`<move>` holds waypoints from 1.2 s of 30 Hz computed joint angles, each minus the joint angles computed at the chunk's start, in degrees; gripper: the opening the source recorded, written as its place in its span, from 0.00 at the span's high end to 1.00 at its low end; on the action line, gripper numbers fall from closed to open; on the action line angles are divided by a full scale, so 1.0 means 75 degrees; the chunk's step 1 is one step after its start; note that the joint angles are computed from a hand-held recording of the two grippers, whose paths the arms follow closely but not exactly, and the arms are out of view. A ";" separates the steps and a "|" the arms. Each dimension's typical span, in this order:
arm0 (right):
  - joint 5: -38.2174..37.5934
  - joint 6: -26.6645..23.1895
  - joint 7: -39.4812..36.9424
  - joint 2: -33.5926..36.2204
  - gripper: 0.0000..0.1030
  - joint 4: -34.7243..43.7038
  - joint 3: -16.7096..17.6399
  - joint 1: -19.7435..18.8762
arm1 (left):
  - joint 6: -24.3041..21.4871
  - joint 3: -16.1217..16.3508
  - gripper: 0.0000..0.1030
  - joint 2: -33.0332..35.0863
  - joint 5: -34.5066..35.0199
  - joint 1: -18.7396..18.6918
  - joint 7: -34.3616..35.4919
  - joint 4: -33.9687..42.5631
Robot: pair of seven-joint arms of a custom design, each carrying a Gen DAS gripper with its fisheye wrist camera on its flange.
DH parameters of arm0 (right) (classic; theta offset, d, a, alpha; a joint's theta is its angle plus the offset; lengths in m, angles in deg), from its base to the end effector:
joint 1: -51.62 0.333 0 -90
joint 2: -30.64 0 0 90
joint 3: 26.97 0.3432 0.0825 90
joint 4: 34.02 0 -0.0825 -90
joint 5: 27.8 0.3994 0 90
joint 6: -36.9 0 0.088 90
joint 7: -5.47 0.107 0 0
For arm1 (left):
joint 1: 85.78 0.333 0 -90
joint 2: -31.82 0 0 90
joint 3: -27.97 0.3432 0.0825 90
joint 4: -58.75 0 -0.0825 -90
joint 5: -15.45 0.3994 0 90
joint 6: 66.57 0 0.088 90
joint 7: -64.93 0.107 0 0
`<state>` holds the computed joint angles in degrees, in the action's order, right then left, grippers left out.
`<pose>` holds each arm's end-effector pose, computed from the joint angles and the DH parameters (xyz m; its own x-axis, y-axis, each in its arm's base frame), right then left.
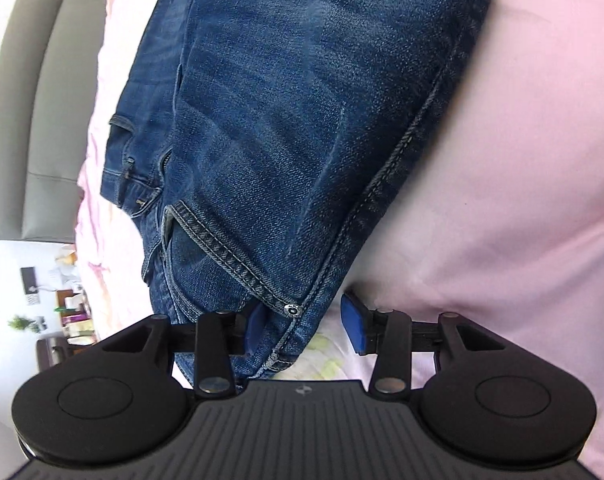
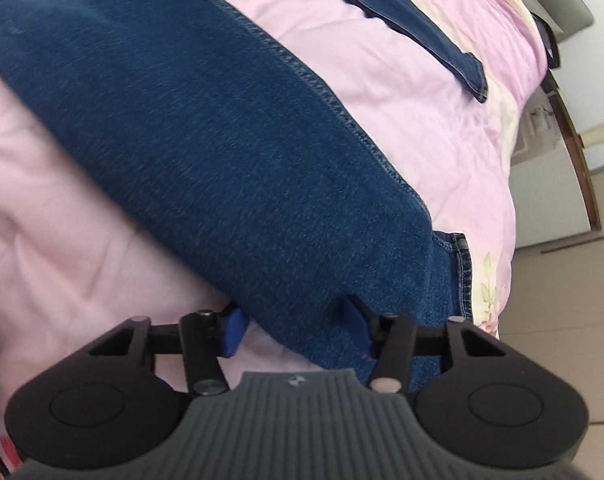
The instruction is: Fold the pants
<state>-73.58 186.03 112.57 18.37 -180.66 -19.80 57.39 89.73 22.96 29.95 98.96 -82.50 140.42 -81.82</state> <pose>0.4440 0.1171 0.3789 0.4273 -0.7590 0.4912 -0.7902 -0.5775 -0.2050 0.4867 -0.0520 0.3356 -0.6466 -0.3160 -0.6943 -0.4932 0.8675 0.0644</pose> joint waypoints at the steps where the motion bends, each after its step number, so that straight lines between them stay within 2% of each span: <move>1: -0.0064 -0.0092 0.0145 0.0085 0.66 0.0074 0.0063 -0.0004 | -0.0078 -0.0025 0.58 -0.0032 0.0028 -0.0021 -0.0153 -0.0017; 2: -0.0101 -0.0134 0.0214 0.0102 0.74 0.0096 0.0083 0.0025 | -0.0166 -0.0054 0.68 -0.0070 0.0197 -0.0041 -0.0450 -0.0023; 3: -0.0116 -0.0160 0.0263 0.0087 0.81 0.0101 0.0088 0.0060 | -0.0105 -0.0040 0.71 -0.0116 0.0123 -0.0036 -0.0511 -0.0024; 6: -0.0346 -0.0236 0.0649 -0.0027 0.91 0.0127 0.0137 0.0086 | -0.0026 -0.0054 0.75 -0.0408 0.0161 -0.0013 -0.0914 -0.0130; 10: -0.0571 -0.0377 0.1160 -0.0381 0.96 0.0130 0.0220 0.0054 | -0.0044 -0.0131 0.76 -0.0874 0.0348 0.0007 -0.1794 -0.0243; 17: -0.0657 -0.0601 0.1964 -0.0587 1.00 0.0759 0.0337 -0.0143 | -0.0234 -0.0281 0.77 -0.1170 -0.1408 0.0020 -0.2132 0.0381; 21: -0.0749 -0.0884 0.2086 -0.0304 1.00 0.1552 0.0329 -0.0186 | -0.0342 -0.0241 0.78 -0.1009 -0.2792 0.0017 -0.1727 0.1126; 23: -0.0897 -0.1057 0.2078 0.0019 1.00 0.2076 0.0297 -0.0156 | -0.0478 -0.0264 0.78 -0.0833 -0.3304 0.0005 -0.1549 0.1565; 29: -0.1620 -0.1763 0.1954 0.1710 1.00 0.4259 -0.0043 0.0258 | -0.1397 -0.0355 0.79 0.0461 -0.3450 -0.0251 -0.1380 0.3460; 36: -0.1393 -0.2422 0.0975 0.4681 1.00 0.7944 -0.0730 0.0843 | -0.2365 0.0139 0.79 0.2828 -0.3632 -0.0960 -0.0840 0.6206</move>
<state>-84.03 167.86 119.89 53.48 -121.08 -25.28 63.71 71.99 24.00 51.16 71.72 -89.70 134.12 -35.28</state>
